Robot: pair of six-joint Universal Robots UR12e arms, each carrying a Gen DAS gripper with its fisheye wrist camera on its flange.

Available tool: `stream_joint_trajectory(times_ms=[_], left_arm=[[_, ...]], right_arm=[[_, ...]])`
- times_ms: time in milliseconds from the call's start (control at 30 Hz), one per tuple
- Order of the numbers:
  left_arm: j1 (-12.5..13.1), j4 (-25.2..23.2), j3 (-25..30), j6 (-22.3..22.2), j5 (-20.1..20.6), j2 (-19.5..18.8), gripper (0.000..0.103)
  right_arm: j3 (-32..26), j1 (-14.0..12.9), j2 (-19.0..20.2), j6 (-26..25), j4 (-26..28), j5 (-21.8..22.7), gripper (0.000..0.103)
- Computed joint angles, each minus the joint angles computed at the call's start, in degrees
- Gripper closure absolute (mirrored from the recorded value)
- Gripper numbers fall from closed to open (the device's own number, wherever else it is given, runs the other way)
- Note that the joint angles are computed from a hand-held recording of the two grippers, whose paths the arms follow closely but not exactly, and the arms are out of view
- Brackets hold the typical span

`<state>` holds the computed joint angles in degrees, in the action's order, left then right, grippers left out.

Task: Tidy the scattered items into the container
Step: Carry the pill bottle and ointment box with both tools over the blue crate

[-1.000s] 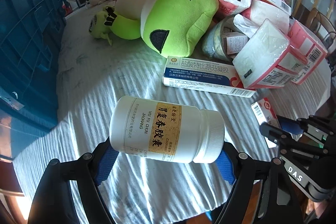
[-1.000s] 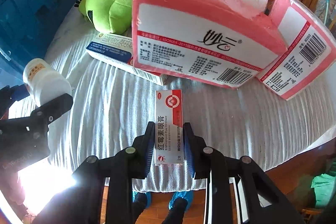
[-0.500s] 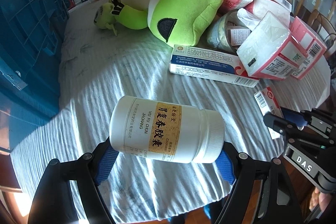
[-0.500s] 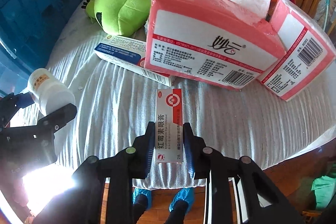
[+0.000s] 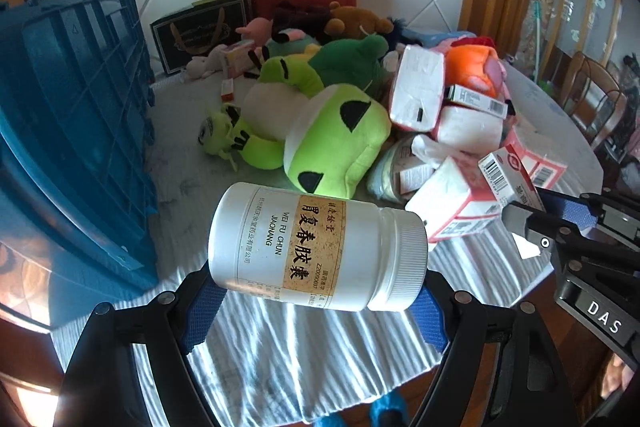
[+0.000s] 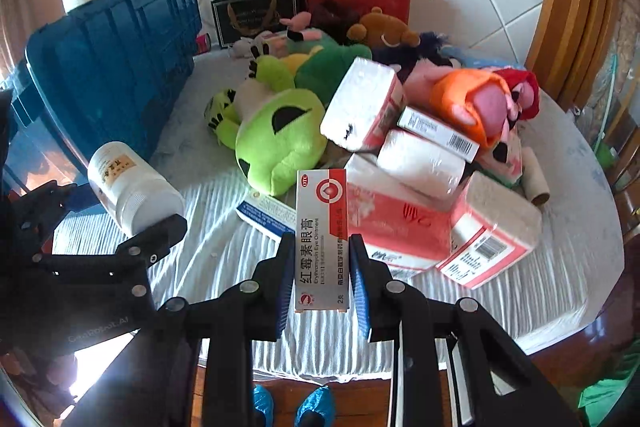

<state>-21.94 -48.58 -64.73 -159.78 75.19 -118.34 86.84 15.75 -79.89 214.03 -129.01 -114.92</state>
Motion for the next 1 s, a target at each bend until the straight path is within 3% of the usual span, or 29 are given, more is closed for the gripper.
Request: stream_joint_trajectory(times_ms=[300,533,800,900,1000], left_arm=[[-1.55,7.17,6.46,-6.78,3.79,-1.24,0.021],[-1.64,9.44,13.46,-11.58,9.86,-3.48,0.021],[1.91,9.73,21.14,-14.67,17.30,-6.40,0.021],[3.89,8.80,24.33,-14.64,19.76,-8.07,0.021],[6.04,6.19,28.82,-14.34,21.17,-10.47,0.021]], right_arm=[[-4.51,-2.03,-0.01,-13.54,-6.39,-0.87,0.077],[-11.48,-3.10,3.13,-24.88,-11.48,3.40,0.077],[-28.13,-1.92,13.21,-32.74,-10.98,10.54,0.077],[-37.16,-0.64,18.89,-35.47,-9.03,12.25,0.077],[-49.49,0.50,26.15,-36.93,-3.62,14.34,0.077]])
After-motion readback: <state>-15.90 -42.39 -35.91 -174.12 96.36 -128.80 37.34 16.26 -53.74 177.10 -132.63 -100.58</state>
